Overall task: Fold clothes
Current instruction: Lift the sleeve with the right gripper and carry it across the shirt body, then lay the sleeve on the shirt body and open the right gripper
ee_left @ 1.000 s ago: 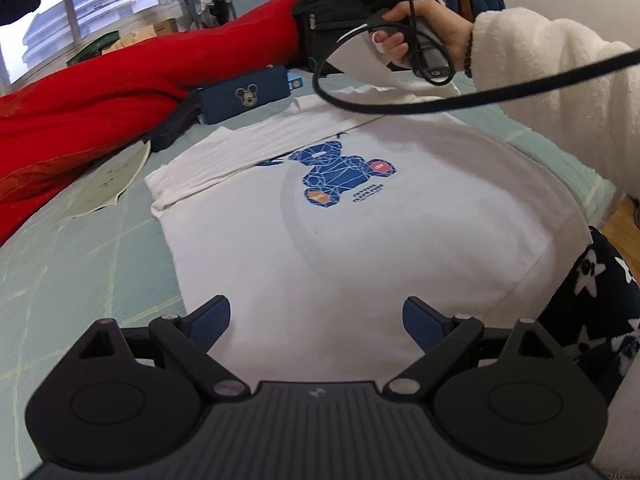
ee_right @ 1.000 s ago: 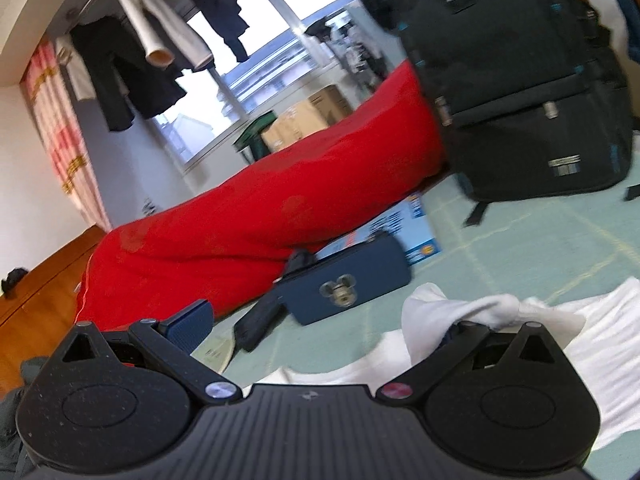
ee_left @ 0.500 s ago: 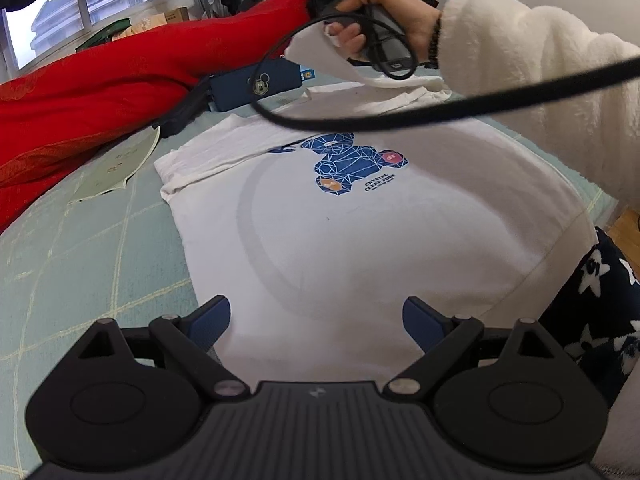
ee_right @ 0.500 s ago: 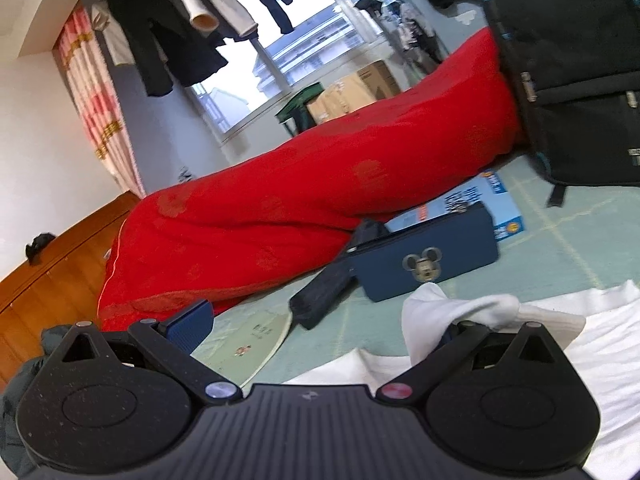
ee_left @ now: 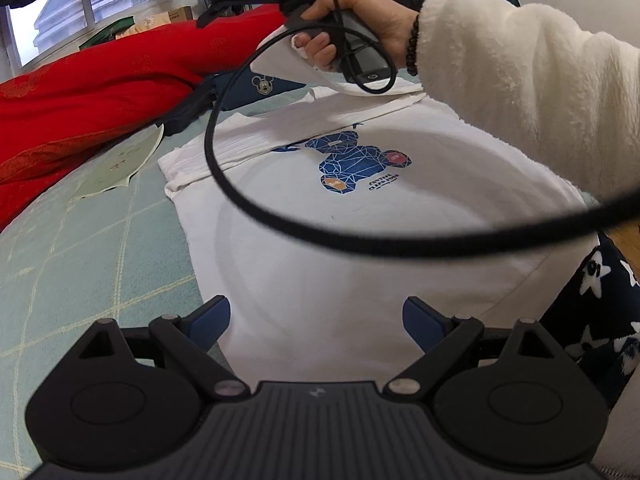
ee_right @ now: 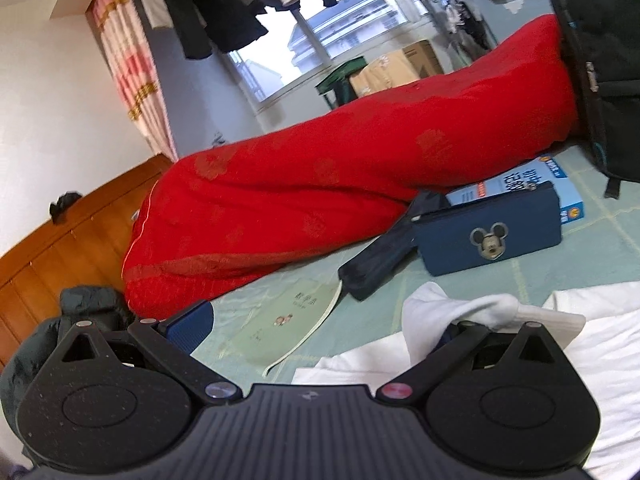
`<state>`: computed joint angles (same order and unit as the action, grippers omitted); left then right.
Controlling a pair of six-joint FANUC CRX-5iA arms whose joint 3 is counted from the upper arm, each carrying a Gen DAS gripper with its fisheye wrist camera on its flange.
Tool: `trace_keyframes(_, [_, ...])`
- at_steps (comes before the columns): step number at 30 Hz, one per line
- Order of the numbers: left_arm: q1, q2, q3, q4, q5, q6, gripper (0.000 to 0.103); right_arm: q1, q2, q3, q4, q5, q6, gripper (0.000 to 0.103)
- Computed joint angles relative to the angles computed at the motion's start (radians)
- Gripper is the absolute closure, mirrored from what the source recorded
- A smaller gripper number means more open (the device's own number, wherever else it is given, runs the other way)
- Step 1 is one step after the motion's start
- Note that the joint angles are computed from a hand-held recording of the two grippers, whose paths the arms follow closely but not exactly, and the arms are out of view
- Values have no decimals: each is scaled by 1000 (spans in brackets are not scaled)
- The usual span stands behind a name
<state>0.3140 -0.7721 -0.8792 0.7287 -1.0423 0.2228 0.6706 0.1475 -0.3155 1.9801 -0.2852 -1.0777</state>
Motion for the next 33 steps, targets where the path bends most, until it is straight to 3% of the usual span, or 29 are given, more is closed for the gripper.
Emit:
trace_keyframes(10, [25, -7, -1, 6, -19, 3, 10, 29, 56, 51, -60, 43, 77, 0])
trace_keyframes(19, [45, -1, -2, 15, -26, -10, 10, 75, 110, 95, -218, 59, 236, 0])
trace_keyframes(30, [65, 9, -4, 21, -37, -14, 10, 111, 134, 86, -468, 95, 412, 0])
trace_keyframes(33, [75, 8, -6, 27, -48, -19, 10, 136, 129, 79, -663, 122, 550, 0])
